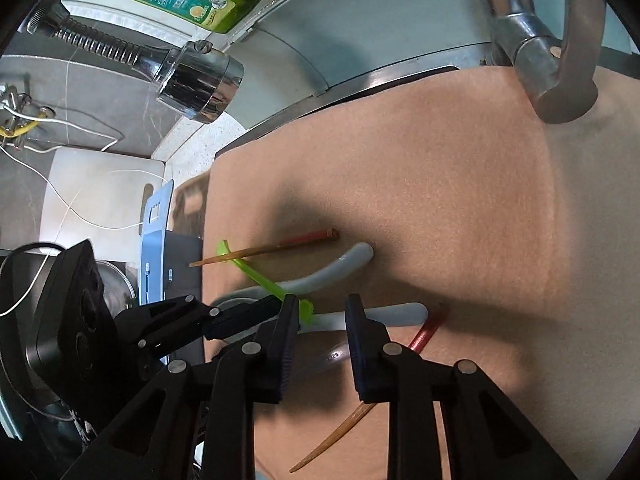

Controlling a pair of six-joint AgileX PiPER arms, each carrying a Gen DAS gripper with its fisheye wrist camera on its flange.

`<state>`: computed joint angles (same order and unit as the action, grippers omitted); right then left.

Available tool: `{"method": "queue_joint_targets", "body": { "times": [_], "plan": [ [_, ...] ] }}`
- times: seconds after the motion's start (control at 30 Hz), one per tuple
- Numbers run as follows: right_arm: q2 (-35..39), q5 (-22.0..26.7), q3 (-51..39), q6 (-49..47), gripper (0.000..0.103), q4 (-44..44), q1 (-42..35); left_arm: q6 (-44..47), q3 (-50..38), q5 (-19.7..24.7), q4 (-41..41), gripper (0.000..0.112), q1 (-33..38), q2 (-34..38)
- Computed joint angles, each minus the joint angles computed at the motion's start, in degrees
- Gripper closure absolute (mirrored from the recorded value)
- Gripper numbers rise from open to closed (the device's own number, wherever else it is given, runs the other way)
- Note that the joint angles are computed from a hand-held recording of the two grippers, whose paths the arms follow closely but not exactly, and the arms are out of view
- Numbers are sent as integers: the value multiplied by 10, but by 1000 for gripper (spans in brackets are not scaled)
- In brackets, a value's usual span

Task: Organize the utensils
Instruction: 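Move the open left gripper back over the white ceramic spoons, then lower the left gripper onto a white ceramic spoon handle and close it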

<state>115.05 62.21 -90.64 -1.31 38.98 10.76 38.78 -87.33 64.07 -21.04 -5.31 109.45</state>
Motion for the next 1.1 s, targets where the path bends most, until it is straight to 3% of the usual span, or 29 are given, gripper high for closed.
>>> {"method": "queue_joint_targets", "body": {
  "times": [0.27,0.33,0.63,0.97,1.0,1.1],
  "plan": [
    [-44,2,50,-26,82,32,-22,11,-19,24,11,98,-9,13],
    [-56,5,69,-30,82,41,-27,14,-33,32,14,93,-13,21],
    [-32,-13,91,-7,81,59,-35,16,-58,55,47,90,-43,41],
    [-6,-5,62,1,81,60,-28,11,-1,29,28,89,-27,-3],
    [-3,-2,58,3,81,59,-27,17,7,28,25,88,-21,-15],
    [4,4,47,10,80,54,-22,43,32,28,17,63,12,-59]
  ]
}}
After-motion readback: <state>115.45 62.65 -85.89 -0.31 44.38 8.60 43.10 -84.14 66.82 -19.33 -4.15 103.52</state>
